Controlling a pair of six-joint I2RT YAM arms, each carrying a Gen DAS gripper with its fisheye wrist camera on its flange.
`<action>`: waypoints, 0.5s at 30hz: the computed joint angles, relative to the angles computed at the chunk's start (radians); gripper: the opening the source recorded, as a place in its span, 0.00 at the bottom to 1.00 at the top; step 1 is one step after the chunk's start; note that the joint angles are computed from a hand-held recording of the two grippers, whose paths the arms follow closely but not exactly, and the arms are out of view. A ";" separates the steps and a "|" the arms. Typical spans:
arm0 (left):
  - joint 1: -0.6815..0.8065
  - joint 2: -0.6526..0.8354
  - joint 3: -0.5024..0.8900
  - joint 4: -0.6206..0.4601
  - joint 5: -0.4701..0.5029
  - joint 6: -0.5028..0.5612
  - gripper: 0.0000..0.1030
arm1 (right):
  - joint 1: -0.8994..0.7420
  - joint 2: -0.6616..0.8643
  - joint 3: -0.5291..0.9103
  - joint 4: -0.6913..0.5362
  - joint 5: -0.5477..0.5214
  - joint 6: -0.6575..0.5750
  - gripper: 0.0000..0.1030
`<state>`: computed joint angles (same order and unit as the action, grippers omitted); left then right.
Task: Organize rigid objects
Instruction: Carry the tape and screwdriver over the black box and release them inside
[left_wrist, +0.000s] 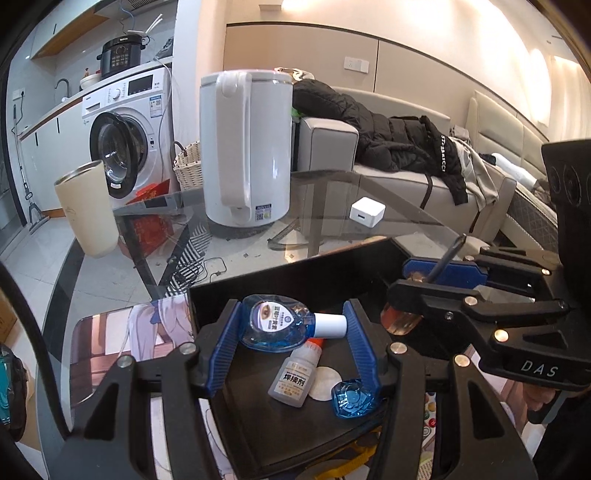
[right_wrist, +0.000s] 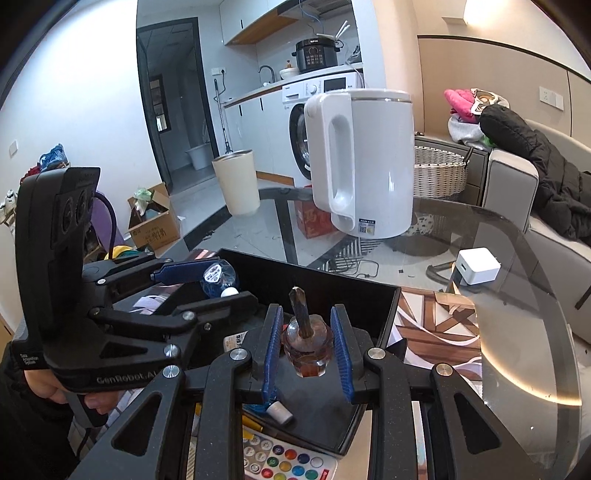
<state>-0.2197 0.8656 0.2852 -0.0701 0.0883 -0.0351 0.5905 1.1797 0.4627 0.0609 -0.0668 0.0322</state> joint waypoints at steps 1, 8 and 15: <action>-0.006 0.015 0.001 0.007 -0.008 0.002 0.54 | -0.003 0.016 0.005 0.006 -0.002 -0.002 0.26; -0.041 0.035 0.006 0.019 -0.042 0.015 0.54 | -0.002 0.087 0.034 0.028 0.005 0.005 0.26; -0.043 0.018 0.007 -0.014 -0.026 0.012 0.54 | -0.034 0.075 0.032 0.036 -0.033 0.007 0.34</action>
